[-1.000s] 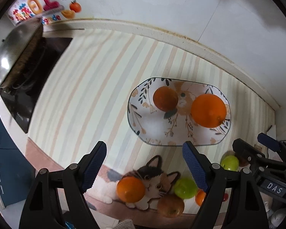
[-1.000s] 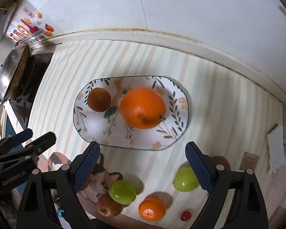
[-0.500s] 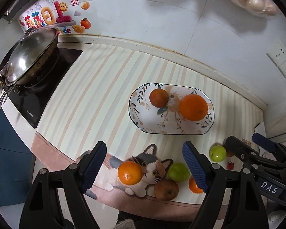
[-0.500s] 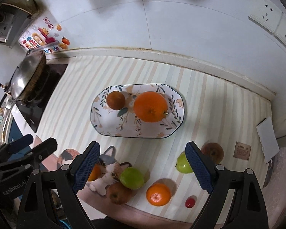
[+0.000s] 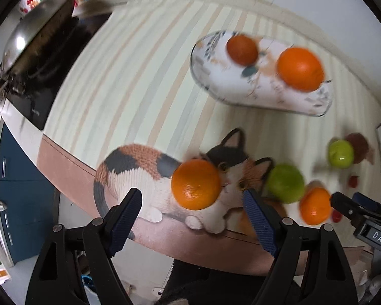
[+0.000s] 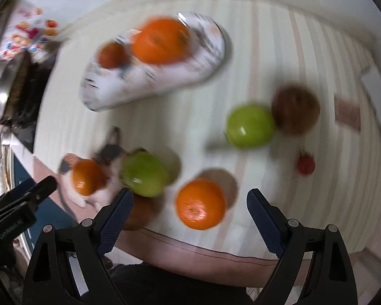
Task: Organize fruits
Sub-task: 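Grasp a tangerine with the left tool while the right tool grasps another tangerine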
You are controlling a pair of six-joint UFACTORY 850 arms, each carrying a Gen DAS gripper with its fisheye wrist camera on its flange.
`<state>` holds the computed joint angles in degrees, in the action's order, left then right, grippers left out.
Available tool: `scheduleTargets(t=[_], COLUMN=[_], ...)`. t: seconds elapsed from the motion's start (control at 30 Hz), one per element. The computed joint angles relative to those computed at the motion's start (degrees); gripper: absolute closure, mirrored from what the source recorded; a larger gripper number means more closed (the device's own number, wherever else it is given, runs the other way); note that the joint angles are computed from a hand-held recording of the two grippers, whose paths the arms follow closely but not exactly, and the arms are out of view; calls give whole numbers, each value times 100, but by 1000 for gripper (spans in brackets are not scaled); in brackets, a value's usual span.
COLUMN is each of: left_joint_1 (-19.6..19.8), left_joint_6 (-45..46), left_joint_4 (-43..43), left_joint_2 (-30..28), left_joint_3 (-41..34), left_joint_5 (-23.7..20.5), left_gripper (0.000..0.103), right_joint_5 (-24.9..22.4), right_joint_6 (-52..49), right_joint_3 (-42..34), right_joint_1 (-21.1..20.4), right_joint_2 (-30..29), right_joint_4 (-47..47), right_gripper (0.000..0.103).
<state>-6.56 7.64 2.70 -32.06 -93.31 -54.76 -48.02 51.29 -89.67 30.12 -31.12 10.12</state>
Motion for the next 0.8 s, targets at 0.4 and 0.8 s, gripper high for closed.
scheduleTargets(t=[0.4,0.8], left_joint_1=[122,-22], left_joint_6=[9,-57], left_joint_4=[-320,-89], left_joint_2=[-758,-715], left_joint_3=[-340,-2], left_joint_5=[-497,-35], left_gripper=[22,40], right_joint_5=[101,-89], right_joint_6=[-544,-413], right_joint_3=[184,-145], right_joint_1=[-17,112], right_joint_2=[-317,-647], right_joint_4=[800,481], right_gripper=[12,37])
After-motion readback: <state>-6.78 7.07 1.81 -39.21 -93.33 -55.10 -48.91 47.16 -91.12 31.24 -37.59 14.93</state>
